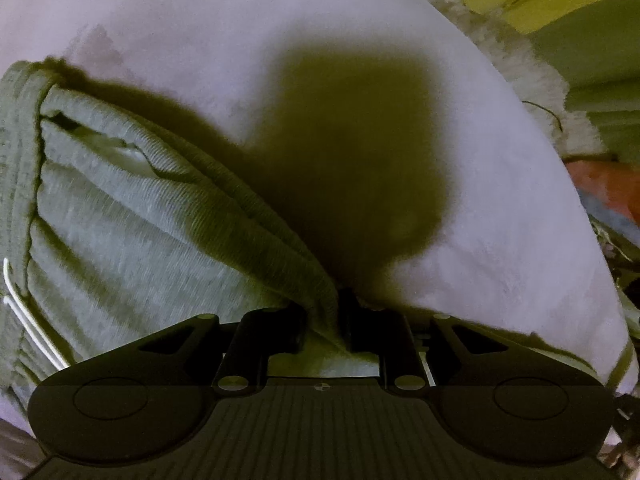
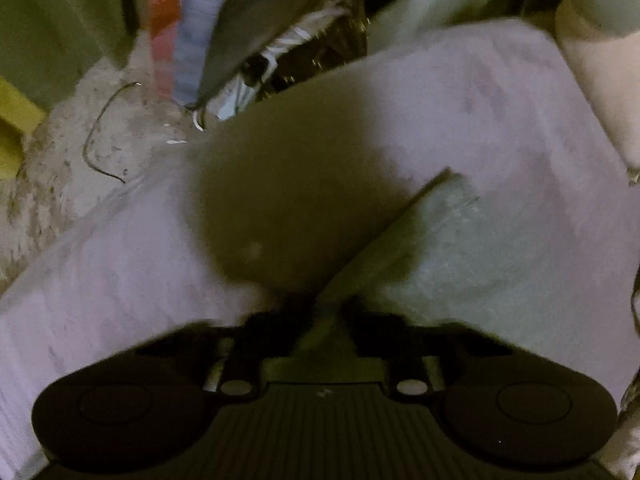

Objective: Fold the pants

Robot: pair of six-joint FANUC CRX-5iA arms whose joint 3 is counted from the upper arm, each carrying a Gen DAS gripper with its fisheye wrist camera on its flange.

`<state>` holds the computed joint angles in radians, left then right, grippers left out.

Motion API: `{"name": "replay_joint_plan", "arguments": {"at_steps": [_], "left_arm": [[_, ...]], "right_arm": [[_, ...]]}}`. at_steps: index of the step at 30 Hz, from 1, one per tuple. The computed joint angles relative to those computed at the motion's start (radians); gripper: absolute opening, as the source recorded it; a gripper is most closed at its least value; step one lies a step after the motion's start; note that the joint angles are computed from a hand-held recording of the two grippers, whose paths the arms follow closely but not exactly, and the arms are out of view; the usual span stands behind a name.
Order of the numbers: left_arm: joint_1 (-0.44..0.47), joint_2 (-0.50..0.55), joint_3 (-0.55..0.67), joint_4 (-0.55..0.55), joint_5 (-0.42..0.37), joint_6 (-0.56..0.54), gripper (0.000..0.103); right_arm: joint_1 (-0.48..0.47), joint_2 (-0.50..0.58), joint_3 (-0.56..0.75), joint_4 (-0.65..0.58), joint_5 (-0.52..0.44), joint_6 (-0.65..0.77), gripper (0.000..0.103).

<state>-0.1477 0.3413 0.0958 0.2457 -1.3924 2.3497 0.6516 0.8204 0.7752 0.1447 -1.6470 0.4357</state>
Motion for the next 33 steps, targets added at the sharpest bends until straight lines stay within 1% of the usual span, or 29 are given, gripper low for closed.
{"name": "replay_joint_plan", "arguments": {"at_steps": [1,2,5,8,11,15,18,21,24,26,27,28,31,33], "left_arm": [[0.001,-0.015,-0.014,0.003,0.008,0.001,0.02],[0.001,-0.027,-0.024,0.003,0.014,0.005,0.02],[-0.016,-0.075,-0.034,-0.024,0.024,0.013,0.019],[-0.033,-0.139,-0.057,-0.044,0.049,0.019,0.018],[-0.055,-0.231,-0.086,-0.07,0.056,0.031,0.018],[-0.081,-0.357,-0.122,-0.099,0.06,0.054,0.017],[-0.114,-0.455,-0.146,-0.131,0.055,0.07,0.017],[-0.161,-0.579,-0.205,-0.17,0.059,0.093,0.017],[-0.188,-0.679,-0.275,-0.191,0.069,0.125,0.017],[-0.223,-0.741,-0.328,-0.205,0.069,0.157,0.014],[-0.244,-0.783,-0.36,-0.215,0.065,0.175,0.011],[-0.264,-0.805,-0.373,-0.233,0.058,0.193,0.002],[-0.38,-0.857,-0.38,-0.365,-0.012,0.314,0.002],[-0.39,-0.904,-0.435,-0.366,-0.004,0.331,0.002]], "right_arm": [[-0.002,-0.04,-0.056,-0.008,0.048,-0.004,0.008],[-0.004,-0.095,-0.138,-0.018,0.116,-0.021,0.007],[-0.015,-0.262,-0.358,-0.038,0.313,-0.11,0.006],[-0.003,-0.41,-0.537,-0.017,0.471,-0.184,0.006],[0.027,-0.55,-0.673,0.038,0.56,-0.25,0.005],[0.088,-0.735,-0.838,0.135,0.637,-0.343,0.005],[0.161,-0.865,-0.954,0.226,0.65,-0.43,0.005],[0.26,-1.0,-1.084,0.327,0.642,-0.556,0.005],[0.388,-1.122,-1.198,0.414,0.586,-0.699,0.005],[0.492,-1.201,-1.272,0.455,0.525,-0.806,0.005],[0.537,-1.23,-1.302,0.465,0.501,-0.859,0.005],[0.588,-1.261,-1.335,0.475,0.472,-0.916,0.005],[0.76,-1.346,-1.421,0.49,0.376,-1.095,0.005],[0.858,-1.402,-1.485,0.499,0.349,-1.22,0.005]]}}
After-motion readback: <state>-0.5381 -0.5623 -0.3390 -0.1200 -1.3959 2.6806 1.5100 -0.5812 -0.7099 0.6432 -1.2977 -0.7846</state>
